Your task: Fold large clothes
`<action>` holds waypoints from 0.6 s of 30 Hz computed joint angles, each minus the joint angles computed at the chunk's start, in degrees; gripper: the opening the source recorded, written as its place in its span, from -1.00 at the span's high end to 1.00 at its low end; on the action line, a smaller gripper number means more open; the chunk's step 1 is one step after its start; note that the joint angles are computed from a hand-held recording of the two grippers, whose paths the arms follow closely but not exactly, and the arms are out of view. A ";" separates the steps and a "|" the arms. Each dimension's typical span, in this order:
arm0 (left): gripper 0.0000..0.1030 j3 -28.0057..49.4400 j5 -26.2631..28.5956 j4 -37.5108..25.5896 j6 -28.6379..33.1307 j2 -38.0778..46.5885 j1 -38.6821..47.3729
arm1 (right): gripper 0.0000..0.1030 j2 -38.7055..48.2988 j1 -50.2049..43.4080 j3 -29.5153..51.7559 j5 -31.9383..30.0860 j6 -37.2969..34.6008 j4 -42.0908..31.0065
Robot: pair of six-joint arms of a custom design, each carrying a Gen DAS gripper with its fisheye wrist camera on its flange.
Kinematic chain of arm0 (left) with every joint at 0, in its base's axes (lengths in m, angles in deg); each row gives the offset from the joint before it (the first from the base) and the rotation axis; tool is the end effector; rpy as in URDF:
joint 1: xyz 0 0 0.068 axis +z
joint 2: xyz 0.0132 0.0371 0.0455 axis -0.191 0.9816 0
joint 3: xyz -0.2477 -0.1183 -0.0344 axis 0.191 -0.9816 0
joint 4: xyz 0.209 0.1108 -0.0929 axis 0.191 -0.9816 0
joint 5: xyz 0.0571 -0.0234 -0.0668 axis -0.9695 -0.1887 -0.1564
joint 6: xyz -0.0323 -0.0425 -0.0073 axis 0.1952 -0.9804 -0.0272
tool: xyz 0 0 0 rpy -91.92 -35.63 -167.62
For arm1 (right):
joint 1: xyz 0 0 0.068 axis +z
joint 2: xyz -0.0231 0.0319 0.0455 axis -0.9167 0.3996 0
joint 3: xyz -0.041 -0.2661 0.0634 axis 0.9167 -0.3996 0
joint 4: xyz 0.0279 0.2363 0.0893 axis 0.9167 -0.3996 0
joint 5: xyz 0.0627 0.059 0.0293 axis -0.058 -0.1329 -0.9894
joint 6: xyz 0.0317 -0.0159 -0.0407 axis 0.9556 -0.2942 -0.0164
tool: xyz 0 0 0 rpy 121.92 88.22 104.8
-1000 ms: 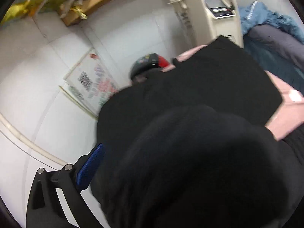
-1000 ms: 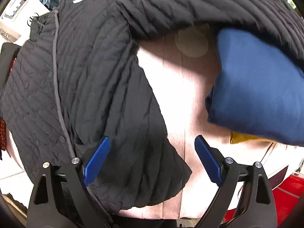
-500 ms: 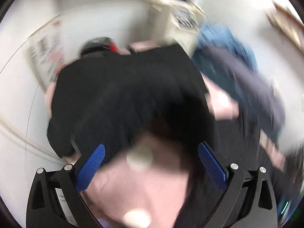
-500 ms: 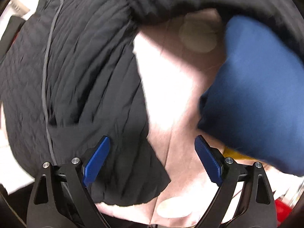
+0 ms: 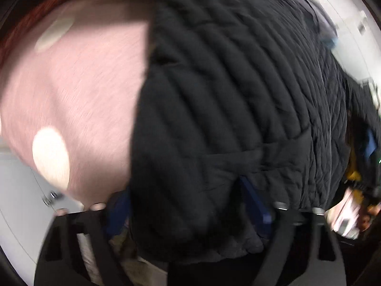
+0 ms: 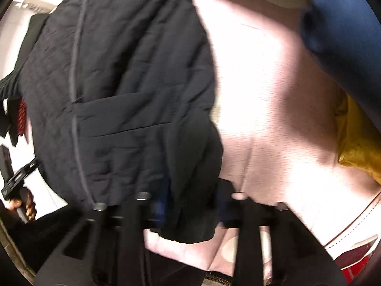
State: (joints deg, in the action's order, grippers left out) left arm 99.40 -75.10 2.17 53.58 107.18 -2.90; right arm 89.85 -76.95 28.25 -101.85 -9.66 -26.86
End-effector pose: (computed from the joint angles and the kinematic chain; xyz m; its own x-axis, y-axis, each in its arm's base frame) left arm 0.2821 0.0320 0.1464 -0.9955 0.0107 -0.0941 0.0311 0.9754 -0.2180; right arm 0.2545 -0.0357 0.1090 -0.9758 0.1833 0.1190 0.2120 0.9259 0.3125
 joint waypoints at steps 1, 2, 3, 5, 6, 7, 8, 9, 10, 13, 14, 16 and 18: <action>-0.03 0.97 0.24 -1.31 0.81 0.17 -0.53 | 0.59 -1.30 0.24 -0.16 0.24 -0.38 -0.58; 0.27 2.50 0.29 -2.75 2.02 0.50 -0.39 | 0.65 -2.56 0.08 -0.59 0.16 -0.80 -1.00; 0.65 3.28 -1.20 -4.06 3.26 -0.53 -0.60 | 0.68 -4.85 -0.74 -1.23 -0.36 -1.31 -1.92; 0.75 5.87 -0.55 -7.90 6.65 -1.22 0.46 | 0.70 -9.20 -2.27 -2.26 -2.51 -1.39 -4.42; 0.76 6.36 -0.39 -9.84 9.52 -2.45 1.51 | 0.71 -11.24 -3.70 -2.83 -3.81 -2.13 -6.19; 0.76 6.61 -0.53 -11.27 11.68 -3.24 2.22 | 0.72 -13.09 -5.77 -3.30 -5.10 -3.80 -8.74; 0.76 7.53 -0.73 -12.59 13.63 -2.99 3.30 | 0.72 -14.63 -7.79 -4.58 -5.18 -6.15 -10.52; 0.76 7.93 -1.17 -13.66 14.97 -2.85 4.11 | 0.72 -15.76 -8.49 -5.56 -4.83 -7.37 -11.88; 0.76 7.65 -1.90 -14.08 15.33 -2.78 4.40 | 0.73 -15.82 -9.26 -5.71 -4.34 -8.77 -13.26; 0.76 6.02 -4.21 -12.46 13.82 -2.38 3.77 | 0.74 -13.50 -11.18 -7.53 -2.42 -10.59 -13.43; 0.76 6.19 -5.05 -11.88 12.97 -1.93 3.12 | 0.74 -14.97 -10.16 -9.73 -2.26 -8.83 -12.95; 0.62 5.72 -7.60 -9.89 9.80 -0.80 1.52 | 0.71 -12.96 -10.07 -10.49 -0.55 -6.84 -10.64; 0.46 6.02 -8.88 -9.05 5.43 0.20 -0.50 | 0.50 -12.08 -7.16 -9.19 1.60 -4.27 -10.12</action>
